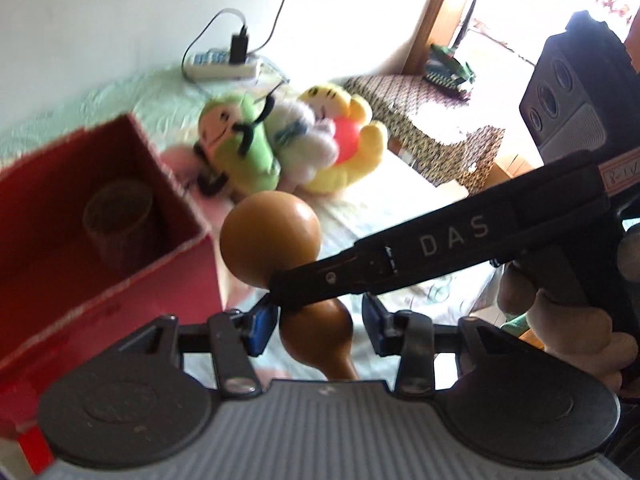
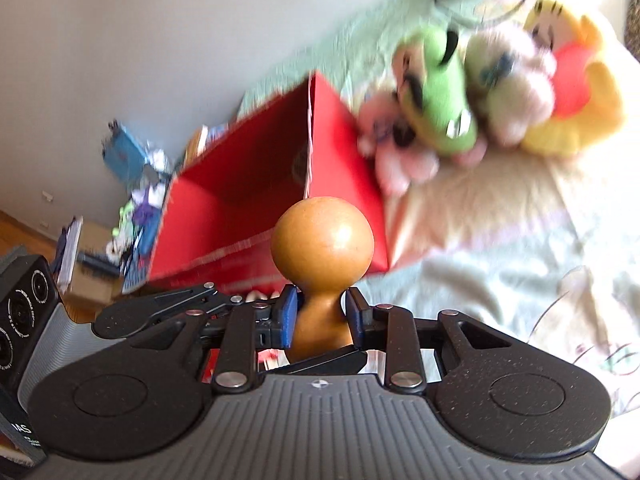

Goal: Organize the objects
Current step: 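Lift the gourd toy with the right tool and carry it over the box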

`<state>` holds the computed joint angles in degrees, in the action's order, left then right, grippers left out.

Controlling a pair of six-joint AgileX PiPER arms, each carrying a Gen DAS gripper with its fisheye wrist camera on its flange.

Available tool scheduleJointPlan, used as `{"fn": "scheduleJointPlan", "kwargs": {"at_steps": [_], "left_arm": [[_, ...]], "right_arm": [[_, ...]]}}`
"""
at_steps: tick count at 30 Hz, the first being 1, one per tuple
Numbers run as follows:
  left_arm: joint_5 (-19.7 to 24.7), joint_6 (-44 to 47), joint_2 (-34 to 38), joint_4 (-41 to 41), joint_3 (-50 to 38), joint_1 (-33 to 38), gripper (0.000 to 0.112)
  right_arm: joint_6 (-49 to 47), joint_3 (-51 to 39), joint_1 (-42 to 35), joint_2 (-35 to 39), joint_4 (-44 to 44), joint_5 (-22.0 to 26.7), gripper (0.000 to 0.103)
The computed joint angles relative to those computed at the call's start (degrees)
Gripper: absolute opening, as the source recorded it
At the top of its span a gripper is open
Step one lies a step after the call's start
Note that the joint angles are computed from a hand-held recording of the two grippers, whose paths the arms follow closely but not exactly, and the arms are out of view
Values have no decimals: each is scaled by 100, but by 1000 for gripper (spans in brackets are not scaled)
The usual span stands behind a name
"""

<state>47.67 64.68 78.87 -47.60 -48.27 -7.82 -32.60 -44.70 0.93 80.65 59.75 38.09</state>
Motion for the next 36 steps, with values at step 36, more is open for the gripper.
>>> {"fn": "scheduleJointPlan", "kwargs": {"at_steps": [36], "left_arm": [[491, -743, 3318, 1231, -3649, 1429, 42]], "right_arm": [[1921, -5274, 1815, 4169, -2364, 278, 30]]}}
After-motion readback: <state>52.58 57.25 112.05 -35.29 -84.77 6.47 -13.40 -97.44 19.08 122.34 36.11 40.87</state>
